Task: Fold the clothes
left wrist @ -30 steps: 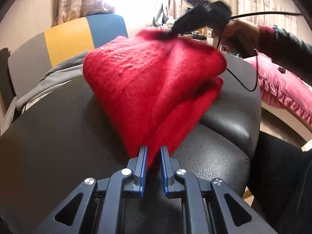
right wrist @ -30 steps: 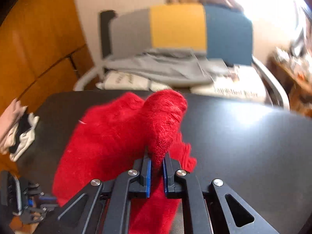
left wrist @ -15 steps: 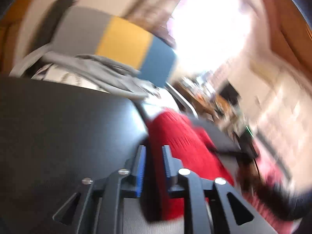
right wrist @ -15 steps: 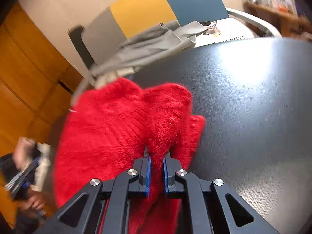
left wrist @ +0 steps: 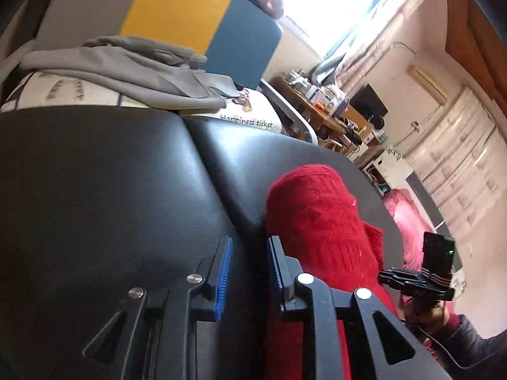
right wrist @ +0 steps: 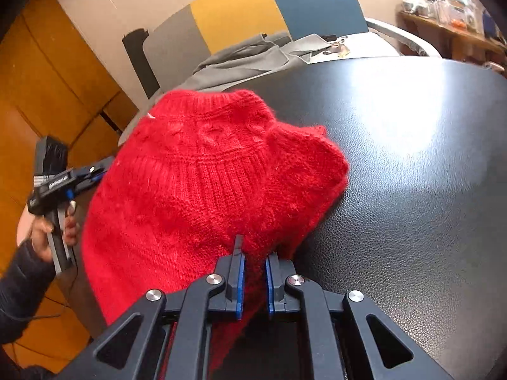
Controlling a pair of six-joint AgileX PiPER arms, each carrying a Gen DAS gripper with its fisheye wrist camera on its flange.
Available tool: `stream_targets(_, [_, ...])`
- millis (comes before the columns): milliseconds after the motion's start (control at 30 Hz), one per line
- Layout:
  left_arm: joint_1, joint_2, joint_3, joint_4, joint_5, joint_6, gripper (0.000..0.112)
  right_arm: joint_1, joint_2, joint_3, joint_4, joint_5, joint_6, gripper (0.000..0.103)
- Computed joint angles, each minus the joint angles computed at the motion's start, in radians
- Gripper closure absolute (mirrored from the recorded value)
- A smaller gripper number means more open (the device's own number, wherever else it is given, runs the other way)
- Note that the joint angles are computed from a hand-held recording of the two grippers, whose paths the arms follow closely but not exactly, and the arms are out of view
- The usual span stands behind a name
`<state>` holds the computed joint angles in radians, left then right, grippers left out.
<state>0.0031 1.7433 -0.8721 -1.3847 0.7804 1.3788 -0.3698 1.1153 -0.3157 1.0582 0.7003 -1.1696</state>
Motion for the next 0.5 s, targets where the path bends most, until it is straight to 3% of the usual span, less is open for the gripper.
stream_targets(67, [-0.052, -0.017, 0.013, -0.024, -0.010, 0.020, 0.090, -0.027, 0.030, -0.018, 0.028, 0.040, -0.006, 0.092])
stream_targets(200, [-0.164, -0.075, 0.072, -0.044, -0.107, 0.071, 0.090, -0.155, 0.006, -0.030, 0.031, 0.211, -0.049, 0.092])
stream_targets(267, [-0.198, -0.103, 0.120, -0.078, -0.158, 0.113, 0.090, -0.208, -0.005, -0.036, 0.021, 0.294, -0.069, 0.087])
stream_targets(300, [-0.199, -0.114, 0.139, -0.087, -0.161, 0.126, 0.090, -0.226, -0.007, -0.041, 0.003, 0.325, -0.063, 0.081])
stream_targets(333, [-0.197, -0.123, 0.155, -0.091, -0.161, 0.133, 0.090, -0.253, -0.016, -0.042, -0.013, 0.348, -0.059, 0.064])
stream_targets(400, [-0.184, -0.131, 0.174, -0.088, -0.153, 0.128, 0.090, -0.323, -0.040, -0.037, -0.044, 0.387, -0.055, 0.039])
stream_targets(500, [-0.192, -0.146, 0.185, -0.082, -0.179, 0.119, 0.090, -0.506, 0.019, -0.020, 0.000, 0.477, -0.125, 0.034])
